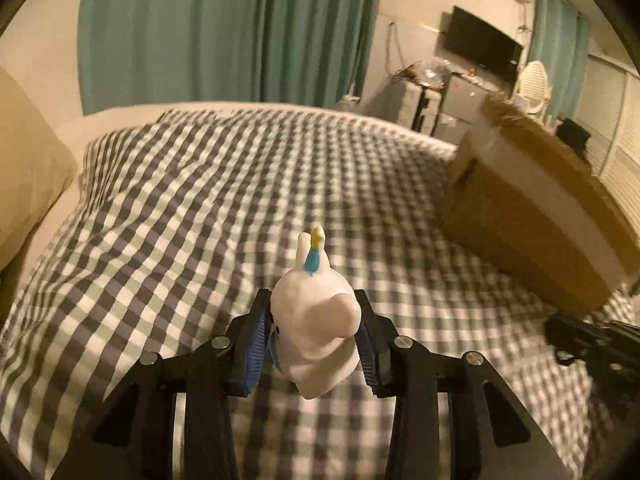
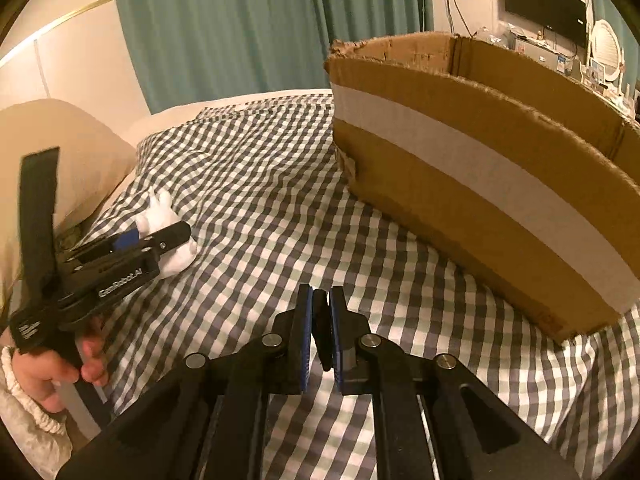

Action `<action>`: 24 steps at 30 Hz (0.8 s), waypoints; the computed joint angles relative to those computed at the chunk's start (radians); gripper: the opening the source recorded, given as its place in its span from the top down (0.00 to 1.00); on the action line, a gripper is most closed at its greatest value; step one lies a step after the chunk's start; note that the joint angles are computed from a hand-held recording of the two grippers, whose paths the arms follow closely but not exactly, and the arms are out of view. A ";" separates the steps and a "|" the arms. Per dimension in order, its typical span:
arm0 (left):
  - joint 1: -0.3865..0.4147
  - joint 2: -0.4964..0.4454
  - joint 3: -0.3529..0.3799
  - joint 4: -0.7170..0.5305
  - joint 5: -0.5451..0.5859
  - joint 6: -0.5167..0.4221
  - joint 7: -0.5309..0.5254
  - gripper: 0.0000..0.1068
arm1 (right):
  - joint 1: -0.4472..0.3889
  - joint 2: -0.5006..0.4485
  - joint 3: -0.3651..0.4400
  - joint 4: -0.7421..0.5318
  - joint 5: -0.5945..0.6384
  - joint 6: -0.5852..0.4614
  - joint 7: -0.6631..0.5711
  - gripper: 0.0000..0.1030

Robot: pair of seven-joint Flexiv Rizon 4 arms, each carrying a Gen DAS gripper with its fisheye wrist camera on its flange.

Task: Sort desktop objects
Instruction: 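Carry figurine and hair tie into the cardboard box and release both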

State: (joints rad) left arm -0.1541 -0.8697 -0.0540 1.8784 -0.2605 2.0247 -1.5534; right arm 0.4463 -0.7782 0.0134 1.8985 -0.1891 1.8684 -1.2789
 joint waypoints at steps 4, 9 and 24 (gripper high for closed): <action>0.003 0.071 -0.021 0.072 0.046 0.033 0.001 0.63 | 0.026 0.052 -0.020 0.063 0.031 0.041 -0.010 0.92; -0.059 0.149 -0.001 0.145 0.031 0.035 0.007 0.63 | 0.057 0.131 -0.028 0.153 0.080 0.101 -0.039 0.92; -0.171 0.278 -0.016 0.123 0.021 -0.018 0.042 0.63 | 0.234 0.355 -0.181 0.275 0.289 0.108 -0.228 0.93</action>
